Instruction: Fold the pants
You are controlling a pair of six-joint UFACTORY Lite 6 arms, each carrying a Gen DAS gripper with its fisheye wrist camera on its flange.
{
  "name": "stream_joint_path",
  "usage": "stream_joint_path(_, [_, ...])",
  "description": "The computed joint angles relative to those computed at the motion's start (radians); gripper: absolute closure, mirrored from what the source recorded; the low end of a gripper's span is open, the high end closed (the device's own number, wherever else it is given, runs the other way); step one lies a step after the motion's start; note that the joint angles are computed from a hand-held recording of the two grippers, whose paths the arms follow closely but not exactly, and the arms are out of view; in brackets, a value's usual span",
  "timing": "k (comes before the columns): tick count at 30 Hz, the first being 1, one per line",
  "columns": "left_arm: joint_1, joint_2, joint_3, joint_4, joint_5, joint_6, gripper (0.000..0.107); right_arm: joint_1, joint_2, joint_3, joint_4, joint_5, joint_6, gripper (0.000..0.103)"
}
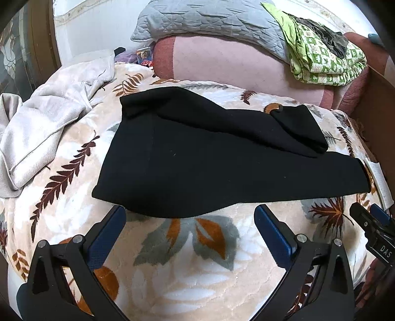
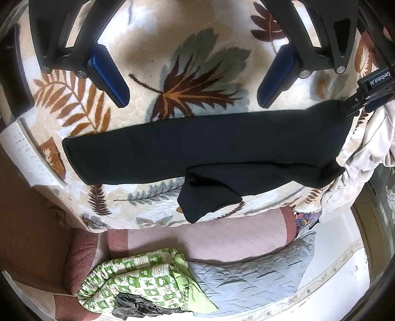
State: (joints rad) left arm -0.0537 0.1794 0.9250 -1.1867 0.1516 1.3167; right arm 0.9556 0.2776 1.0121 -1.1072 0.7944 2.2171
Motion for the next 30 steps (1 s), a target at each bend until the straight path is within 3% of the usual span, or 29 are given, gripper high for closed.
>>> stream_joint_path(4, [0.039, 0.025, 0.019, 0.062, 0.046, -0.052, 0.004, -0.014, -0.002, -0.024, -0.009, -0.018, 0.011, 0.0])
stream_joint_path(11, [0.145, 0.094, 0.047, -0.029, 0.094, 0.036, 0.004, -0.066, -0.044, -0.144, -0.086, -0.09, 0.146, 0.0])
stream_joint_path(16, [0.192, 0.22, 0.152, -0.061, 0.152, -0.06, 0.004, -0.152, -0.05, -0.216, -0.256, -0.22, 0.331, 0.001])
stream_joint_path(21, [0.186, 0.373, 0.317, 0.042, 0.211, -0.295, 0.004, -0.245, 0.003, -0.222, -0.514, -0.299, 0.58, 0.004])
stream_joint_path(26, [0.135, 0.461, 0.436, 0.11, 0.164, -0.447, 0.004, -0.331, 0.083, -0.159, -0.686, -0.297, 0.717, 0.028])
stream_joint_path(28, [0.125, 0.473, 0.447, 0.085, 0.144, -0.426, 0.006, -0.361, 0.116, -0.125, -0.684, -0.298, 0.713, 0.072])
stream_joint_path(29, [0.117, 0.47, 0.447, 0.098, 0.136, -0.431, 0.023, -0.372, 0.125, -0.114, -0.667, -0.3, 0.699, 0.083])
stream_joint_path(30, [0.104, 0.464, 0.443, 0.154, 0.114, -0.457, 0.052, -0.384, 0.118, -0.121, -0.692, -0.31, 0.724, 0.098])
